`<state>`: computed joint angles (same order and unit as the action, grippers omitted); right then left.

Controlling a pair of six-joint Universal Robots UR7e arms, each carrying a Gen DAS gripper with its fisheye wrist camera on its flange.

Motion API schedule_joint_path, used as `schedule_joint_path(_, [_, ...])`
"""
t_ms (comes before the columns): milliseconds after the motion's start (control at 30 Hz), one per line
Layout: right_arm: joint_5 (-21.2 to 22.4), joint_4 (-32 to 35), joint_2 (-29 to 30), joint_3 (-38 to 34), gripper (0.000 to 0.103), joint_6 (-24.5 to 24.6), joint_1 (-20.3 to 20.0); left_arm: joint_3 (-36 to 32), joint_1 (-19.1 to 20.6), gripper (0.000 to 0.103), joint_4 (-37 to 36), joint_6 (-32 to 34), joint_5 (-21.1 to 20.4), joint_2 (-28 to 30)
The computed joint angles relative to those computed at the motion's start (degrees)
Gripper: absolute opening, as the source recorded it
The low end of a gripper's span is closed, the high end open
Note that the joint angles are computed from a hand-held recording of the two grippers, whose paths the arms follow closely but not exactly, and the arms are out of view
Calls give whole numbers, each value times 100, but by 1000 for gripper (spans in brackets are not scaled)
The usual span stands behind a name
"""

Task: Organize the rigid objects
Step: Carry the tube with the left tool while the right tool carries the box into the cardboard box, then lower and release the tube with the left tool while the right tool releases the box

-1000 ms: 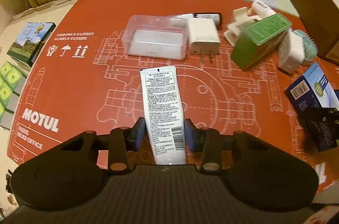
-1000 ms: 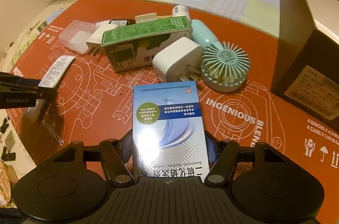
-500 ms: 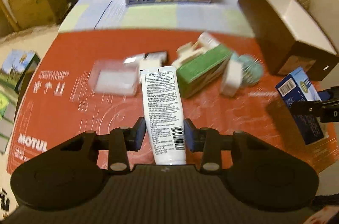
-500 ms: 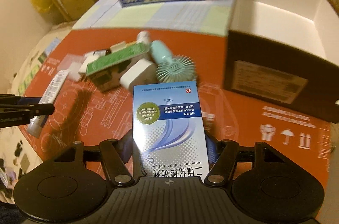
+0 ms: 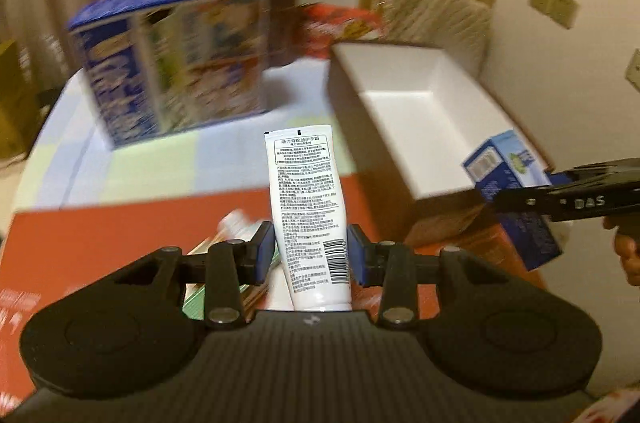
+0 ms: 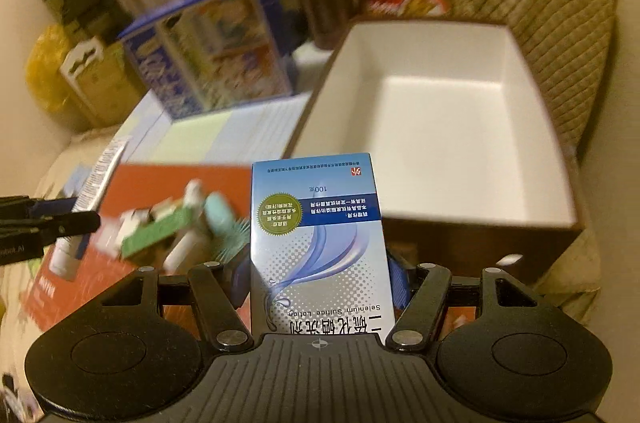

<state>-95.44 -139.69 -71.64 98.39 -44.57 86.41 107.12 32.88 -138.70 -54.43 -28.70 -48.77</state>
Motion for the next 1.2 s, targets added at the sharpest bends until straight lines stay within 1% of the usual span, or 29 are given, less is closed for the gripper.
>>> schedule_joint_path(67, [33,-10,91,-216,62,61,-14,-311,124,34,-598,703,-60,297])
schedule_joint_path(167, [80,-40,242,-534,62,102,-46,-884,326,34,-1262,1612,-159,762])
schedule_joint_path(233, [80,-74,377,-748,62,117,-59,-1299,440,34,-1576,2119,-231,1060])
schedule_joint_path(333, [75,-51,620,-1137,62,194,-65,-1876,589,34,-1814,2600,-346,1449])
schedule_joint_path(367, [62,-65,715,-1262,62,222,-64,-2061,642,34,-2012,2834,-373,1601])
schedule_joint_path(467, [-36,-99,979,-1584,62,316,-59,-2663,808,34,-1793,2919,-470,1968])
schedule_joint_path(667, [-324,95,1477,-2172,62,512,-100,-3382,1078,34,-1116,2587,-721,2414])
schedule_joint_path(800, [-536,189,1674,-2365,62,532,-128,-3586,1191,34,-778,2326,-892,2539])
schedule_joint_path(967, [-712,218,1826,-2483,62,419,-136,-3785,1278,34,-437,2161,-926,2665])
schedule_joint_path(1100, [-916,164,1934,-2560,62,285,-106,-3924,1329,34,-259,2114,-966,2745])
schedule_joint_path(1200, [-989,158,1976,-2589,62,207,-94,-4000,1367,35,-139,2106,-1017,2782])
